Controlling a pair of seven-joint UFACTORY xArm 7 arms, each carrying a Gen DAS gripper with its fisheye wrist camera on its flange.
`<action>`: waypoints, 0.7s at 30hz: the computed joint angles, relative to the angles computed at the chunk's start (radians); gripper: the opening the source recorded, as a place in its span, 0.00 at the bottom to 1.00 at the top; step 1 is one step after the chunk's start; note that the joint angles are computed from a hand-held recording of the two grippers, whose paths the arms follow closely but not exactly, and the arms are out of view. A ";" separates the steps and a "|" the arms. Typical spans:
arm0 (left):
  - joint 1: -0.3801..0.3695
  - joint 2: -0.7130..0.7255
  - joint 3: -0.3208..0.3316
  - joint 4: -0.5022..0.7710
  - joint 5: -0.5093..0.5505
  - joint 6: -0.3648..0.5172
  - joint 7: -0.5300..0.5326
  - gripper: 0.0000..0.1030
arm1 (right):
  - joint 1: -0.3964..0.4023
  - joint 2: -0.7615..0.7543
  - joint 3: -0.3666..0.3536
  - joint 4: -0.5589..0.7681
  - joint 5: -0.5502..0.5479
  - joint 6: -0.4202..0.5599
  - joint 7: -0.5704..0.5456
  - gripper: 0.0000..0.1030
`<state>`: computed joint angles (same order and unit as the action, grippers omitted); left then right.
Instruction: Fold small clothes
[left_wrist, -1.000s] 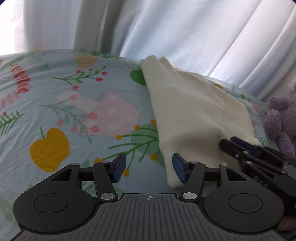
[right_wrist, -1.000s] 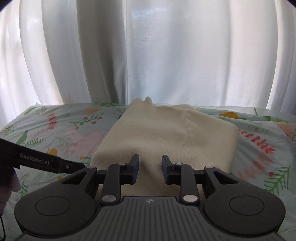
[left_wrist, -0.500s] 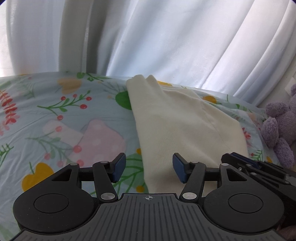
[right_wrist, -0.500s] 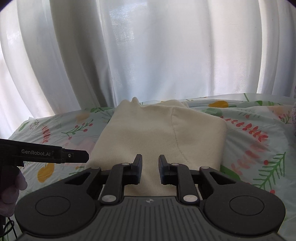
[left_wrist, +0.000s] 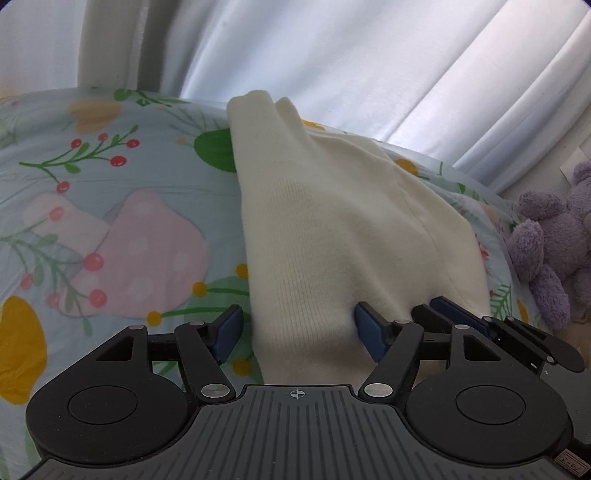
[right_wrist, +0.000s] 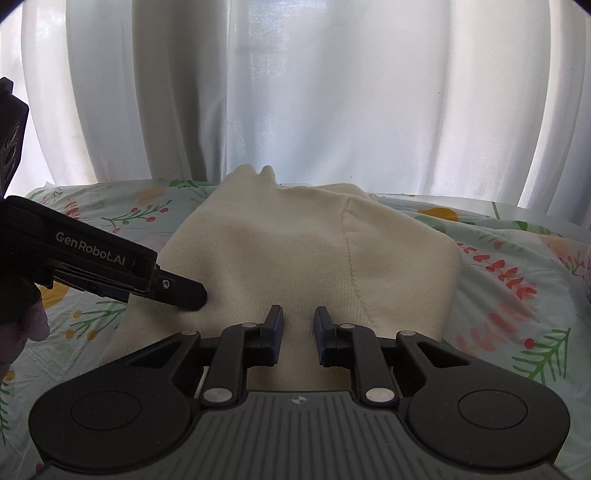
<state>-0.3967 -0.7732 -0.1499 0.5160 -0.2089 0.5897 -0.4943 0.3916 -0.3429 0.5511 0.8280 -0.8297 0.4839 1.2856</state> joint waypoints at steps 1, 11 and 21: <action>0.001 -0.009 -0.003 0.001 0.005 0.011 -0.001 0.71 | 0.001 -0.001 0.000 0.000 0.001 0.002 0.000 0.16; -0.045 -0.279 -0.041 -0.070 0.026 0.218 0.014 0.61 | 0.128 -0.309 -0.111 -0.230 0.423 -0.057 0.036 0.32; 0.004 -0.181 -0.201 -0.063 0.158 0.137 -0.092 0.61 | 0.010 -0.424 -0.028 -0.456 0.719 -0.408 0.305 0.40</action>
<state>-0.3925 -0.9540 -0.3513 0.4534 -0.0511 0.7270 -0.5860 0.4013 -0.7669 0.5227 0.3716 -0.1112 0.0755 1.5903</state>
